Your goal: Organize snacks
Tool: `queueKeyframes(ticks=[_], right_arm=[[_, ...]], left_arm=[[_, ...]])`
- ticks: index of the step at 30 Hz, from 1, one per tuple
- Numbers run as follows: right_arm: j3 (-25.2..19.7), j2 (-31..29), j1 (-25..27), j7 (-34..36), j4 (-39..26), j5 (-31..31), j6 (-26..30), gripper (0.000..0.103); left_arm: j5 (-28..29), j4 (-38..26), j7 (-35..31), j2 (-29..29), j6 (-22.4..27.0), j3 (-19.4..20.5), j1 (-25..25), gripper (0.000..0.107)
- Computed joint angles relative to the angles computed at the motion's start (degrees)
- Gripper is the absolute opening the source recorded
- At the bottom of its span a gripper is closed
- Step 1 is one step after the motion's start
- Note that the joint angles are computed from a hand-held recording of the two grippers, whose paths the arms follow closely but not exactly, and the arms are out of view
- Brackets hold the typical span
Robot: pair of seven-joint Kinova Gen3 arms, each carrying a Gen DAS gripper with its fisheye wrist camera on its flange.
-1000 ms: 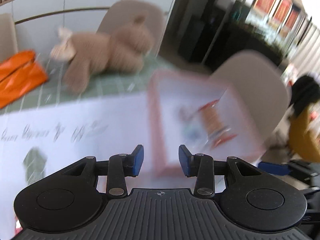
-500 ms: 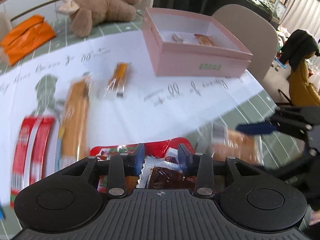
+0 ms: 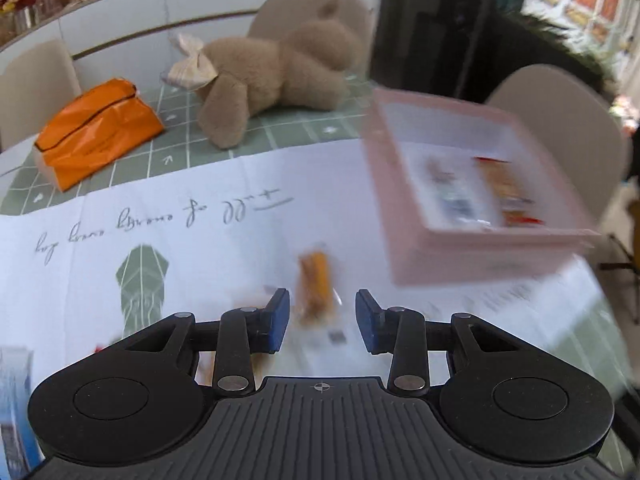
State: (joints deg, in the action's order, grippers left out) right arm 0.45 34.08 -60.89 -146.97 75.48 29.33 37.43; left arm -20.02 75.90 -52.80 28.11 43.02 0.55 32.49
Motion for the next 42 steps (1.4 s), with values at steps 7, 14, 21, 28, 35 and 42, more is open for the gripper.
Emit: queueKeyframes(ticks=[7,14,21,28,35,42], right_arm=[[2.91,0.57,-5.59,-5.69,1.41,6.63,2.28,0.087],[1.06,-0.93,-4.53,-7.99,2.96,8.29,3.58,0.088],[-1.63,-6.38,-3.15,0.6,7.8,8.02,-3.12,0.087],[-16.88,-2.42,6.99,16.91,2.22,2.71,-5.29,0.057],[-8.23,0.15,1.19,24.9,-2.15,-6.75,-1.54,0.061],[-0.14,-2.88,-4.2,13.42,3.95,-3.43,-2.47,0.062]], left_arm=[[0.86,-2.54,-4.87,2.98,0.82,0.52,-0.05,0.022],[10.81,11.07,-9.41,-5.32,-7.73,6.07,-4.2,0.019],[8.45,21.08,-1.64,-12.08,-8.69,4.4,0.99,0.019],[4.99,27.11,9.72,-17.15,-7.73,4.83,-0.33,0.021],[5.52,28.13,9.53,-18.56,-7.97,7.67,-3.87,0.022],[10.8,22.88,4.9,-14.1,-13.12,8.28,-6.52,0.022]])
